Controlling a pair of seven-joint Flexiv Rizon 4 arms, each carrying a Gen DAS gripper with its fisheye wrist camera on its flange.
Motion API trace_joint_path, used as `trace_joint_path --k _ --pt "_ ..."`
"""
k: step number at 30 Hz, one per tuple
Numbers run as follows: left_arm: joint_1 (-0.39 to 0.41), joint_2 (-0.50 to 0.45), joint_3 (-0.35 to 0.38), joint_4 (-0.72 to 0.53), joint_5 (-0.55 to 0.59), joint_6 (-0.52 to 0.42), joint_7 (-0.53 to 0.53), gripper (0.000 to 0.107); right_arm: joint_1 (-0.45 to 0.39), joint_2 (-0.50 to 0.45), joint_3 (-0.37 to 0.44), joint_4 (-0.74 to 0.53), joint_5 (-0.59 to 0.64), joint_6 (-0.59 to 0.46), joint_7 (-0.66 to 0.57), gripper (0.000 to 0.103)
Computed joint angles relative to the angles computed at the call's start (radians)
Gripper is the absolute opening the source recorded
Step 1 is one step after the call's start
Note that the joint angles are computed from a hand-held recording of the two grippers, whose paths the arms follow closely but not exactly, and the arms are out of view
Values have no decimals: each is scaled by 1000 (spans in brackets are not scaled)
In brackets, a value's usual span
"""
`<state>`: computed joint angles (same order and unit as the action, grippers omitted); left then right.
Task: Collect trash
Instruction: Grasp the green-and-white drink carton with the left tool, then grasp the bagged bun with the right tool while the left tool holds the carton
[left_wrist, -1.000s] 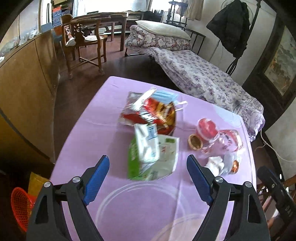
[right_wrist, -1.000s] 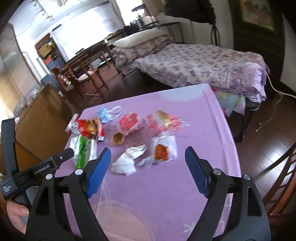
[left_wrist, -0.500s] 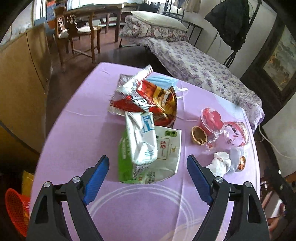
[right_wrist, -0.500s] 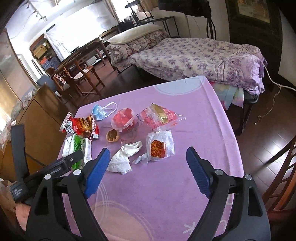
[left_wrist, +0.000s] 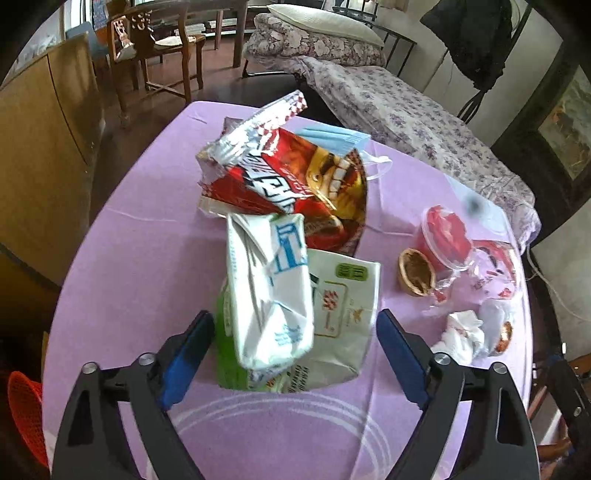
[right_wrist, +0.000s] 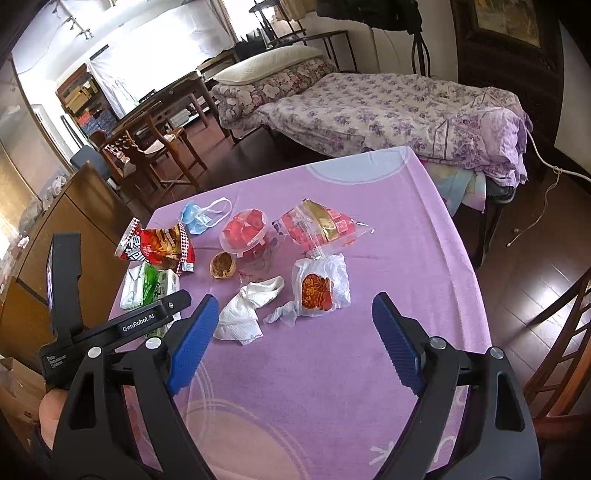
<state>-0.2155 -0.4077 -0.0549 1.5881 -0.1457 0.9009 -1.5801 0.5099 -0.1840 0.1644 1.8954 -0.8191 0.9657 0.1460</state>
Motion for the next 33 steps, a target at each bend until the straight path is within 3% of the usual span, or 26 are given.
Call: trace_joint_path --k 5,9,14,21,26,33 --pt "11 21 -7 21 -17 -7 37 76 -5 2 1 8 16 -2 -4 83" --pt "17 83 -17 89 -22 45 112 76 -9 -3 5 7 44 -5 -25 83" --pt "17 138 -6 137 -25 95 125 76 -2 -16 7 -8 78 -35 -64 83" --pt "45 148 -16 144 -108 19 145 76 -1 -34 1 -17 116 -86 -99 82" --pt "50 150 -19 152 -134 27 165 76 -7 -65 -13 -30 120 -61 -121 52" --pt "49 154 -21 162 -148 29 186 76 22 -111 -48 -60 50 -35 -82 51"
